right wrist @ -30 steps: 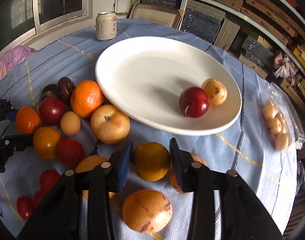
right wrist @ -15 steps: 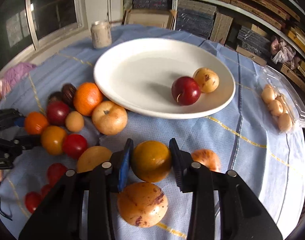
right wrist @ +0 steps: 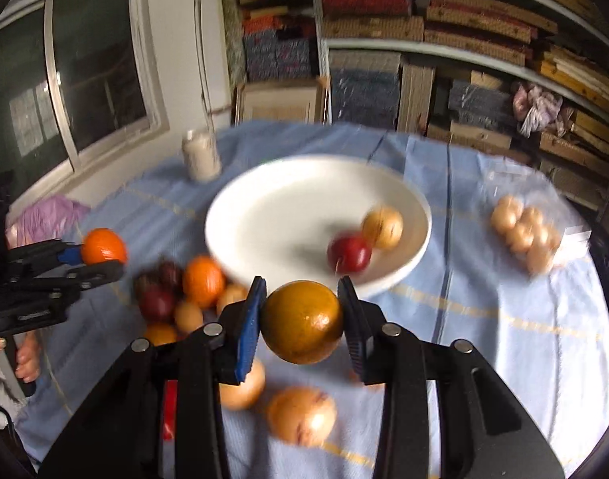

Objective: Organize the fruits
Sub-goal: 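Place both held fruits on the white plate and open both tools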

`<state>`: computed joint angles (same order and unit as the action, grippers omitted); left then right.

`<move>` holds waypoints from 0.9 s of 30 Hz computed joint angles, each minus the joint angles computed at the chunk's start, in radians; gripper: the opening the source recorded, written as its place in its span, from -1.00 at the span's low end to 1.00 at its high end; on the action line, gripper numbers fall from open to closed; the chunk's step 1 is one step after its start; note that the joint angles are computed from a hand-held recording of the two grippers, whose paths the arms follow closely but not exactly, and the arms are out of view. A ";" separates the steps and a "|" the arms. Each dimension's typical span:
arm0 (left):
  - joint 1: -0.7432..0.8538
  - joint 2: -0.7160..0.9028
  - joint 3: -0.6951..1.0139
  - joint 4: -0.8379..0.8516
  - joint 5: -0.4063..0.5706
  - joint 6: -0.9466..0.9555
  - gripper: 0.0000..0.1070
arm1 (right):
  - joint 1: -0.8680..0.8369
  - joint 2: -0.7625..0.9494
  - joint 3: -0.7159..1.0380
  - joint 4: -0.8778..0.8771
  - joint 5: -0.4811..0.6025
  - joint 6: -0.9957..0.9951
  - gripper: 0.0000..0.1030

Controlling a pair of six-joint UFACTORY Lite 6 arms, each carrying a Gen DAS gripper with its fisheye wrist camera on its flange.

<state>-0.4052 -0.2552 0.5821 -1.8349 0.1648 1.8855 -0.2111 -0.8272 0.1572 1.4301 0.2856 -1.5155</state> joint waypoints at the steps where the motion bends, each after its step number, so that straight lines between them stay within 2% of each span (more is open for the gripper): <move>1: -0.010 0.061 0.083 0.097 -0.014 -0.105 -0.14 | -0.012 0.049 0.053 0.031 0.009 -0.034 -0.30; 4: -0.039 0.233 0.295 0.387 -0.043 -0.419 -0.14 | -0.040 0.258 0.193 0.234 0.029 -0.256 -0.30; 8: -0.079 0.497 0.539 0.791 -0.079 -0.837 -0.14 | 0.016 0.636 0.413 0.560 -0.033 -0.604 -0.30; 12: -0.076 0.722 0.752 1.207 -0.042 -1.256 -0.14 | 0.070 0.894 0.585 0.739 -0.069 -0.799 -0.30; 15: -0.081 0.806 0.849 1.455 -0.010 -1.516 -0.14 | 0.093 1.022 0.681 0.742 -0.090 -0.813 -0.30; 19: -0.081 0.870 0.906 1.508 0.000 -1.557 -0.13 | 0.108 1.141 0.769 0.753 -0.129 -0.836 -0.29; 21: -0.082 0.867 0.889 1.483 -0.023 -1.533 -0.12 | 0.111 1.138 0.755 0.836 -0.120 -0.914 -0.29; 24: -0.080 0.816 0.841 1.430 -0.033 -1.480 0.08 | 0.093 1.047 0.677 0.964 -0.070 -1.035 -0.02; 25: -0.079 0.786 0.815 1.419 -0.043 -1.469 0.16 | 0.082 1.001 0.643 0.935 -0.061 -1.004 -0.01; 27: -0.074 0.691 0.730 1.373 -0.072 -1.420 0.19 | 0.060 0.881 0.565 0.866 -0.050 -0.936 -0.01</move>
